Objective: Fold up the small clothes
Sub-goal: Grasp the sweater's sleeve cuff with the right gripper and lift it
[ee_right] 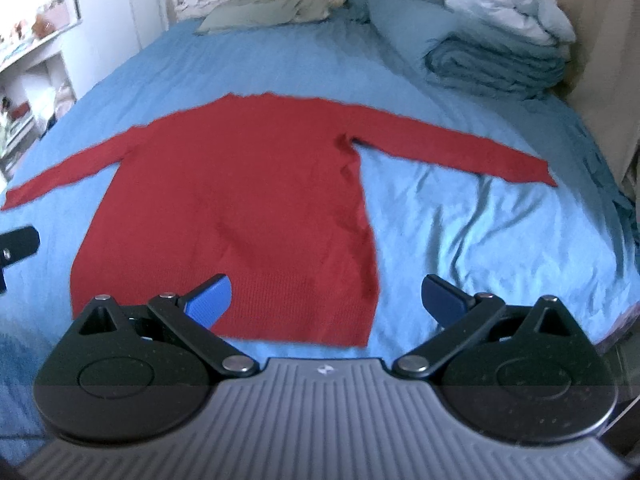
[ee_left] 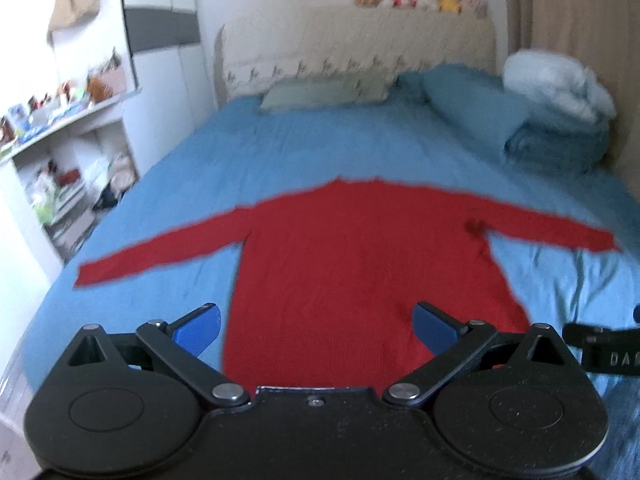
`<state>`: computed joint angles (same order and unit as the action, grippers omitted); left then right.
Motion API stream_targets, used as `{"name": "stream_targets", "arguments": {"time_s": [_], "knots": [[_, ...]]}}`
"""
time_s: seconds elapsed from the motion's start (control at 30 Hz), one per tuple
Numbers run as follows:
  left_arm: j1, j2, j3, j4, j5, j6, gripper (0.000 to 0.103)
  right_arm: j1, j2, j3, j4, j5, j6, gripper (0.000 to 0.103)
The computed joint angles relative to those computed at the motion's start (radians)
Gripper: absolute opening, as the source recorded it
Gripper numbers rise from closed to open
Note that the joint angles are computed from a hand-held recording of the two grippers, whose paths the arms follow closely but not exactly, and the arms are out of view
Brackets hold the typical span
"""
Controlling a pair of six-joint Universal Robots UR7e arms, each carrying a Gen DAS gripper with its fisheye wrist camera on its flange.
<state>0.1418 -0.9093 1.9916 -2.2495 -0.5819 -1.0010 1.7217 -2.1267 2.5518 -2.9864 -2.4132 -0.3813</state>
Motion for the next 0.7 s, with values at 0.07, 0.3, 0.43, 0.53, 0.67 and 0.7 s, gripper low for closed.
{"name": "stream_targets", "arguments": {"time_s": [0.07,0.3,0.43,0.53,0.67,0.7], "knots": [[0.026,0.041,-0.036,-0.132,0.018,0.105,0.103,-0.025,0.013,-0.032,-0.044,0.017,-0.034,0.103],[0.151,0.284,-0.289,-0.461,0.011,0.489,0.103,-0.252,0.069,-0.178,-0.206,0.187,-0.164,0.103],[0.233,0.443,-0.493,-0.487,-0.062,0.647,0.103,-0.462,0.128,-0.267,-0.291,0.356,-0.196,0.103],[0.293,0.543,-0.625,-0.487,-0.146,0.709,0.103,-0.623,0.190,-0.339,-0.324,0.494,-0.166,0.103],[0.365,0.690,-0.845,-0.417,-0.248,0.745,0.103,-0.802,0.282,-0.439,-0.340,0.645,-0.089,0.103],[0.378,0.728,-0.903,-0.388,-0.261,0.745,0.103,-0.838,0.307,-0.464,-0.343,0.673,-0.067,0.103]]}}
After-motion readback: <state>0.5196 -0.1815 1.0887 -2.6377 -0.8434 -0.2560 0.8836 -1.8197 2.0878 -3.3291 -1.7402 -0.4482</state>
